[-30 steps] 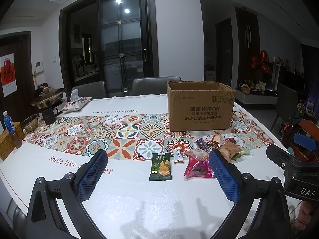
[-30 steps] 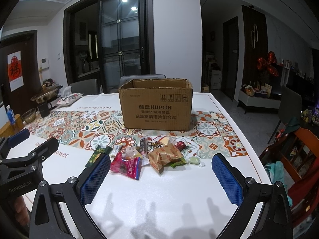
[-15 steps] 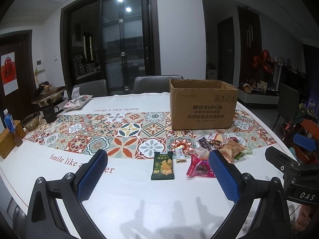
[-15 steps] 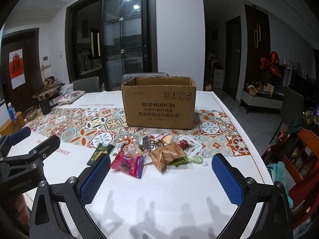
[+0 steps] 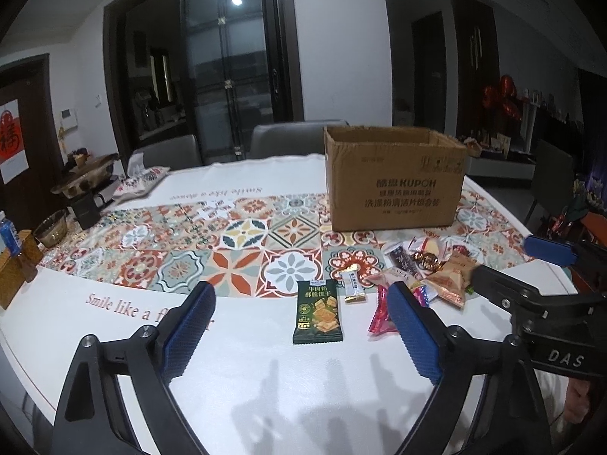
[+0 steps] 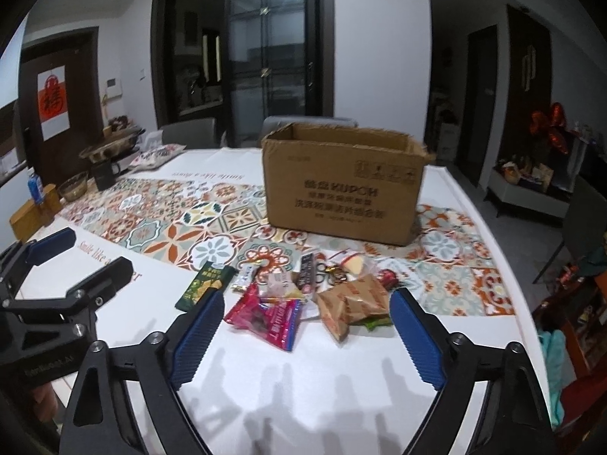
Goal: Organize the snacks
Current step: 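Grasp the green cracker packet with the left gripper while the right grasps the white DENMAS packet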
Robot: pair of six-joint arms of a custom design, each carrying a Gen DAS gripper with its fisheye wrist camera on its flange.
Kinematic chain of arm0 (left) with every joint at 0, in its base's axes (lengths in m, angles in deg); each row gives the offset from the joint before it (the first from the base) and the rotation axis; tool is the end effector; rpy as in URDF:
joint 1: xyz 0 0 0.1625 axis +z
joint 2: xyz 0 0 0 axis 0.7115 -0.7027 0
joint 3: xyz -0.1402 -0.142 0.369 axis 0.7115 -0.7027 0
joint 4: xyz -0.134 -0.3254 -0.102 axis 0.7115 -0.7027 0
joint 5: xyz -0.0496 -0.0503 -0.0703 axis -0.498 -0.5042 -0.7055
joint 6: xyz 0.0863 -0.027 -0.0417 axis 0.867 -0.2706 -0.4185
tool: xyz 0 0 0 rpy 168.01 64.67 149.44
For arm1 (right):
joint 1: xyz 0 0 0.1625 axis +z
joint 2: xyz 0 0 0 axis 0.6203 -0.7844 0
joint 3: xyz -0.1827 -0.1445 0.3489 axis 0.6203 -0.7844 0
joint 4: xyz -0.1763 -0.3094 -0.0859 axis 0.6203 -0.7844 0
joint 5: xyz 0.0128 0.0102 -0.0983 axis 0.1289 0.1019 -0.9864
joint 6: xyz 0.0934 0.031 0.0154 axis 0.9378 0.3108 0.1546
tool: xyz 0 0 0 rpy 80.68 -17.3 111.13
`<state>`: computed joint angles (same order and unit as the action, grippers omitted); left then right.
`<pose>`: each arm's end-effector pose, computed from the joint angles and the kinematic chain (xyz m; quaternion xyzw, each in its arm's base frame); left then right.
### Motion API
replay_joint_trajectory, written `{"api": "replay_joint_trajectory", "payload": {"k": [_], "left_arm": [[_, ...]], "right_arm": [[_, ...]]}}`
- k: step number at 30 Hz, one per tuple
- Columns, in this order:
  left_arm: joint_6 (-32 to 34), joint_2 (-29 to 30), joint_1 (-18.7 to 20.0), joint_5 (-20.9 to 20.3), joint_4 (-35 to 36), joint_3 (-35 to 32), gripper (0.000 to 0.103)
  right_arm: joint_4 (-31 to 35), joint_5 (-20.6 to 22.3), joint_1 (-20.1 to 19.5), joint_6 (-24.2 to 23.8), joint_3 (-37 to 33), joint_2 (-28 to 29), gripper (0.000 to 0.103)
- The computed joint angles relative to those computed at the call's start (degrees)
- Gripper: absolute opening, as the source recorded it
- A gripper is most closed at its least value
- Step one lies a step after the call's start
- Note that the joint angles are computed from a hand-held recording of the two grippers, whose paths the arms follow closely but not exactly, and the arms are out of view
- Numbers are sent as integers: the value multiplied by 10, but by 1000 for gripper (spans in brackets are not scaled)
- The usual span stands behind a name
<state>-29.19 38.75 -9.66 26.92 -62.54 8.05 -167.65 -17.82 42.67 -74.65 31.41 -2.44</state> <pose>-0.3639 -0.5467 -0.0444 0.0307 0.7546 -0.4827 0.4435 0.0403 -0.6192 0.2718 0.4132 -0.8464 0.2850 0.1779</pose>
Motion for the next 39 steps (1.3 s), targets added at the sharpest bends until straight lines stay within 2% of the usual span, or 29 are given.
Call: {"api": "replay_joint_trajectory", "payload": {"k": [3, 6, 11, 20, 24, 26, 31, 39], "left_arm": [[93, 9, 17, -22, -96, -3, 85], [160, 16, 33, -47, -168, -10, 81], [210, 26, 60, -82, -209, -34, 77], [232, 34, 111, -172, -206, -76, 68], [241, 38, 125, -196, -206, -87, 66], [239, 39, 132, -207, -205, -91, 62], [251, 46, 138, -212, -201, -104, 61], [253, 53, 149, -223, -188, -120, 51]], "right_arm": [[48, -25, 12, 7, -39, 27, 78], [103, -50, 22, 22, -82, 55, 71], [183, -86, 35, 52, -149, 98, 62], [248, -133, 47, 62, -231, 161, 50], [264, -143, 49, 60, -250, 177, 48], [266, -148, 51, 58, -258, 184, 46], [282, -159, 52, 59, -272, 196, 42], [306, -177, 57, 65, -295, 214, 37]]}}
